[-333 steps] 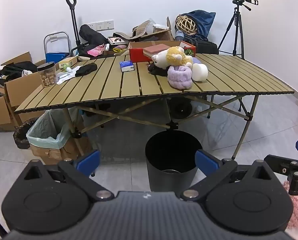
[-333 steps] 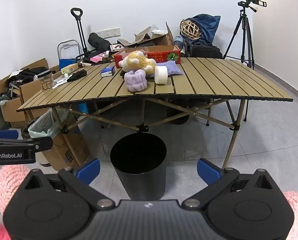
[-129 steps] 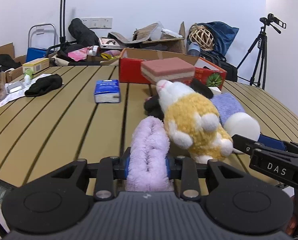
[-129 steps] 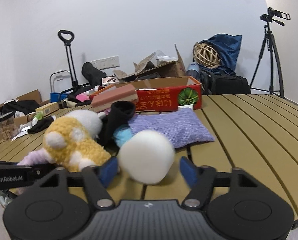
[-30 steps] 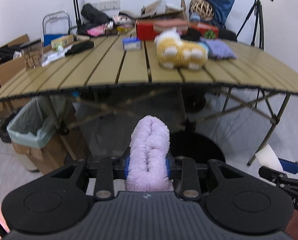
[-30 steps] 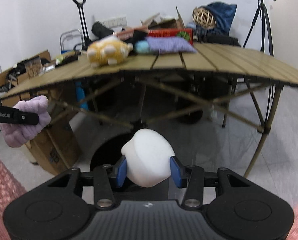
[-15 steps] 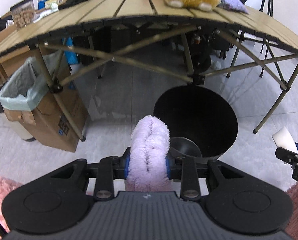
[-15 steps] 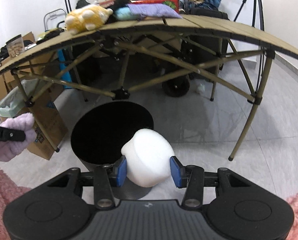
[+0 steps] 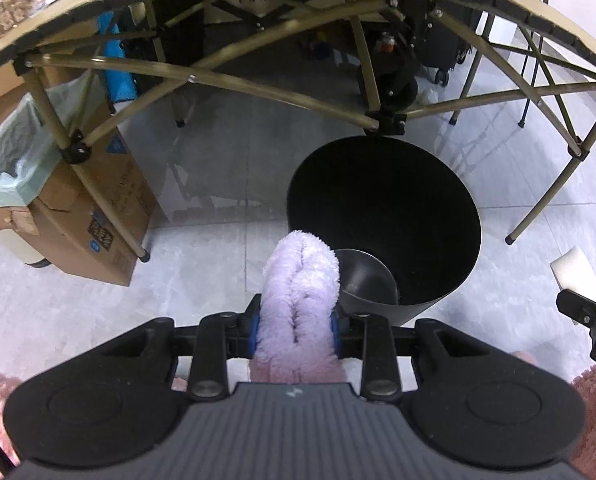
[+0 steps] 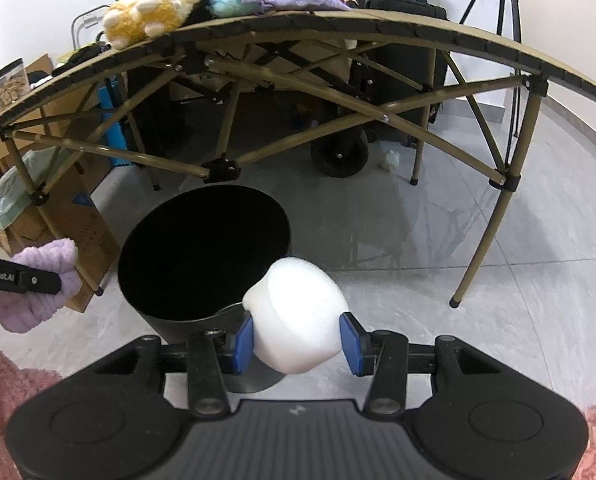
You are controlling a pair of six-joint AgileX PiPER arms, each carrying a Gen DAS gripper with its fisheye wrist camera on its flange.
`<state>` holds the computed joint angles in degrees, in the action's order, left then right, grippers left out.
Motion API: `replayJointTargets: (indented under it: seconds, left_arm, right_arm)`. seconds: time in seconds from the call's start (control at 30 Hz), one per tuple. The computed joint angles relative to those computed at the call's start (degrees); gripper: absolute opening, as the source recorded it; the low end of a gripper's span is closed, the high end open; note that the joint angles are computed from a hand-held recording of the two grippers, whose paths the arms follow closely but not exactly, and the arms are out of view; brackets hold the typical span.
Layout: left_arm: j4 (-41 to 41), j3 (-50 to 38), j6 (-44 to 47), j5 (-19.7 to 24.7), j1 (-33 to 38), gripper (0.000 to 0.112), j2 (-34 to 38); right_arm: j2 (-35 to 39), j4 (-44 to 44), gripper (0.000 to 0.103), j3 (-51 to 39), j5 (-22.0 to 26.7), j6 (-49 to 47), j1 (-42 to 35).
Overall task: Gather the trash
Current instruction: 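Carry the scrunchie and foam roll down toward the black trash bin with both tools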
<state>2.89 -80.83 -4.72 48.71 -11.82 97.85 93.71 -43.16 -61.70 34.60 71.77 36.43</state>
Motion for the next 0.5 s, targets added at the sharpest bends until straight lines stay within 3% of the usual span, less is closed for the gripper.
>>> replayJointTargets:
  seconds: [0.5]
  left_arm:
    - [-2.3,-13.2,0.3,4.9,-1.8,0.031,11.4]
  right_arm:
    - [4.4,1.4,0.044,-3.1,0.3,-1.1,-3.7]
